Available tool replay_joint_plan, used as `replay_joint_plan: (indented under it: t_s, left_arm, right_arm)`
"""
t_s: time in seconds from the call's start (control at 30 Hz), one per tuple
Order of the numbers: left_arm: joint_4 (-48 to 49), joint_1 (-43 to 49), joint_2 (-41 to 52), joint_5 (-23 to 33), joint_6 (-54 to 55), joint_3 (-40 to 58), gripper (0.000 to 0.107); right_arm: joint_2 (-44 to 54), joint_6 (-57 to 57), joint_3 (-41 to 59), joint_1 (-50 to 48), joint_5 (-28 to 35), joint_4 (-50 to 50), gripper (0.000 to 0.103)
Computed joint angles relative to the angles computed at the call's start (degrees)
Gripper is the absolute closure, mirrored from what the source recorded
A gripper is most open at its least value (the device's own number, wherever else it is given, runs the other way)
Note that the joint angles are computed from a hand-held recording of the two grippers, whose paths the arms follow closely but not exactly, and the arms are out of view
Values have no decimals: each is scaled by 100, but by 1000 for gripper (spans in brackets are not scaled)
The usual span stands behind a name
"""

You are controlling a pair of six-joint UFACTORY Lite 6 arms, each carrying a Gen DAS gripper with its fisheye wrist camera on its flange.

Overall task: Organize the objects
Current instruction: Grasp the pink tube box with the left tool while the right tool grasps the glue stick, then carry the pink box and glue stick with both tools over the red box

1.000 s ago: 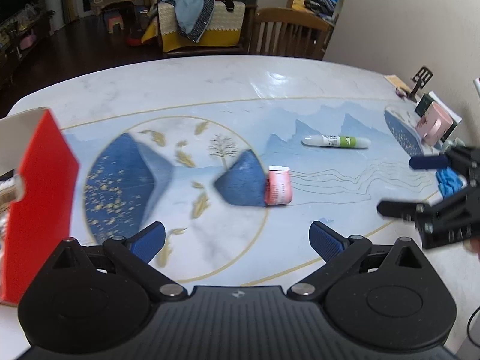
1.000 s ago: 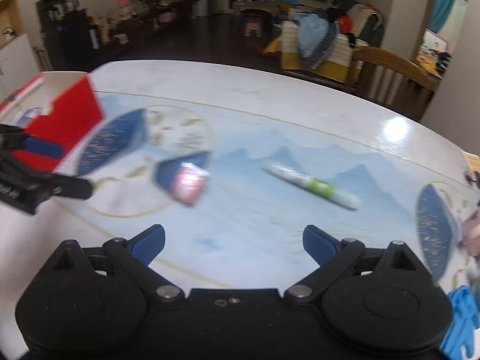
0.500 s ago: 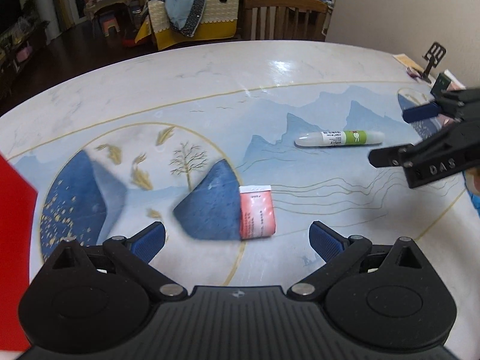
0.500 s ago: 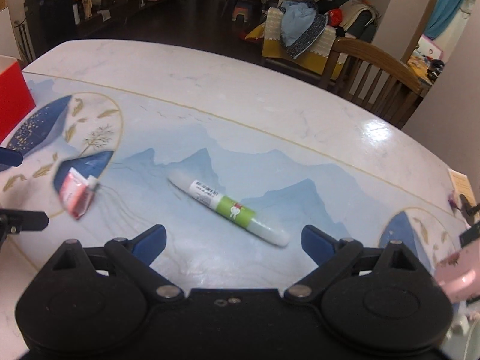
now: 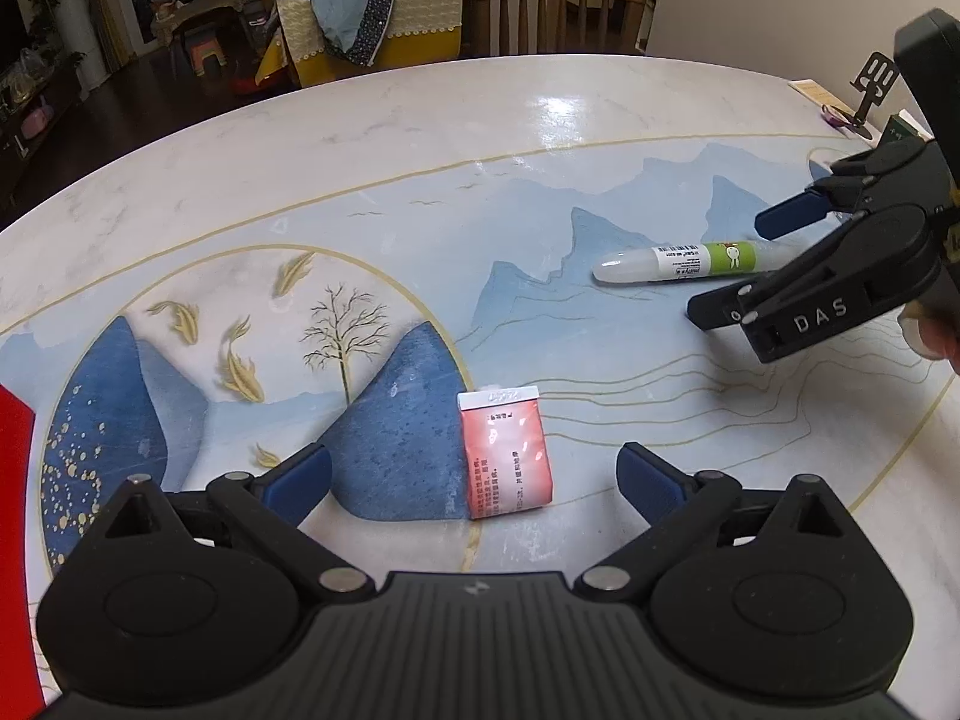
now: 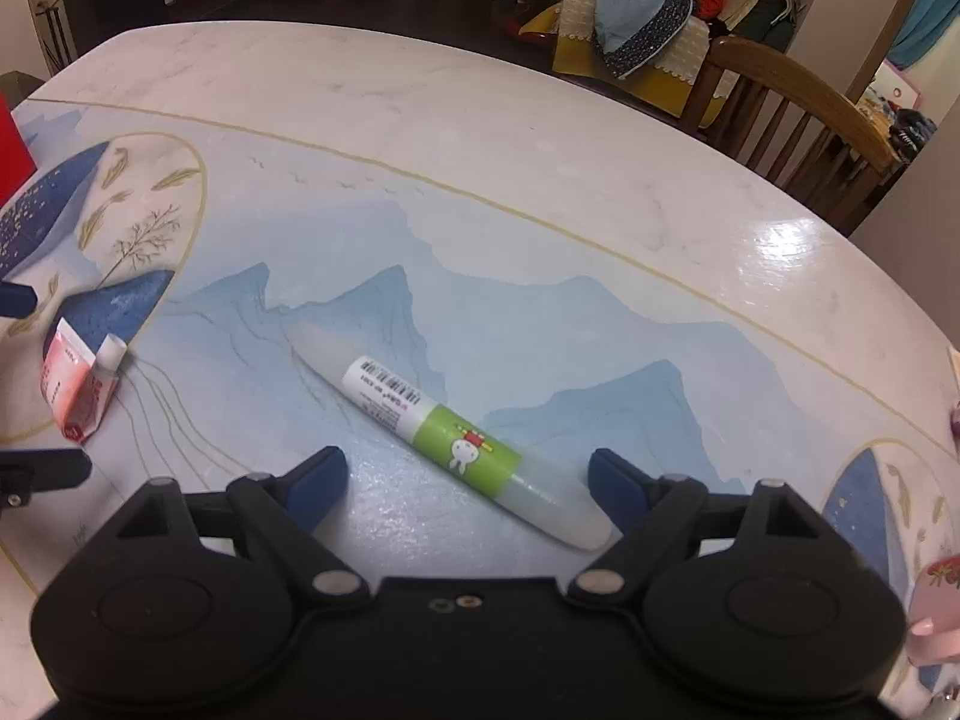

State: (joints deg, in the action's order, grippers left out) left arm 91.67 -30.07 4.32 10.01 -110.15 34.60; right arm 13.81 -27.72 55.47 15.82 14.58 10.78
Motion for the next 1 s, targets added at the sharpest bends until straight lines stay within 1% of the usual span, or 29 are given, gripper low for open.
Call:
replay_joint_plan:
  t_s: [0.07, 0.13, 0.23, 0.3, 0.33, 0.43, 0.47, 0.5, 0.53, 0.57, 0.63, 0.67, 0.7, 0.77, 0.8, 0.93, 0.97, 1.0]
  left_arm:
    - [242, 0, 63, 8, -207, 20, 6]
    - [402, 37, 109, -73, -304, 32, 11]
    - [185, 5, 228, -66, 2, 106, 22]
    - [142, -1, 266, -109, 114, 131, 35]
    - [165, -18, 265, -102, 102, 133, 36]
    - [264, -1, 274, -149, 70, 154, 40]
    - [312, 6, 265, -157, 36, 153, 45]
    - [317, 1, 248, -160, 38, 148, 51]
    - [279, 14, 239, -183, 108, 154, 54]
    - [138, 29, 227, -216, 280, 163, 57]
    - [25, 43, 192, -242, 441, 146, 63]
    - [39, 44, 168, -253, 462, 130, 70]
    - [56, 56, 134, -295, 469, 105, 72]
    - [-28, 71, 84, -360, 566, 61, 74]
    - [-34, 71, 51, -388, 588, 30, 74]
    - [140, 92, -141, -494, 422, -152, 77]
    - [281, 115, -193, -538, 277, -209, 77]
    - [619, 144, -243, -571, -58, -266, 77]
  right_arm:
    - [65, -531, 72, -51, 58, 463, 18]
    - [125, -1035, 133, -112, 124, 934, 20]
    - [158, -1740, 181, -213, 283, 1632, 24]
    - [146, -2044, 184, -272, 397, 2012, 31]
    - [99, -2134, 126, -260, 359, 2103, 32]
    - [-23, -2321, 4, -213, 322, 2302, 43]
    - [-66, -2344, -45, -182, 295, 2339, 48]
    - [-127, -2333, -112, -147, 262, 2359, 53]
    - [-191, -2322, -179, -108, 238, 2383, 56]
    - [-262, -2307, -259, -62, 206, 2398, 62]
    - [-400, -2194, -419, 49, 125, 2370, 68]
    - [-473, -2068, -499, 117, 85, 2312, 74]
    - [-539, -1833, -566, 189, 44, 2166, 79]
    - [-709, -1393, -744, 334, -23, 1934, 84]
    - [-801, -1213, -841, 392, -53, 1875, 85]
    - [-1203, -223, -1266, 639, -185, 1546, 86]
    - [-1314, -12, -1376, 690, -196, 1505, 86]
    - [-1425, 281, -1477, 756, -193, 1385, 86]
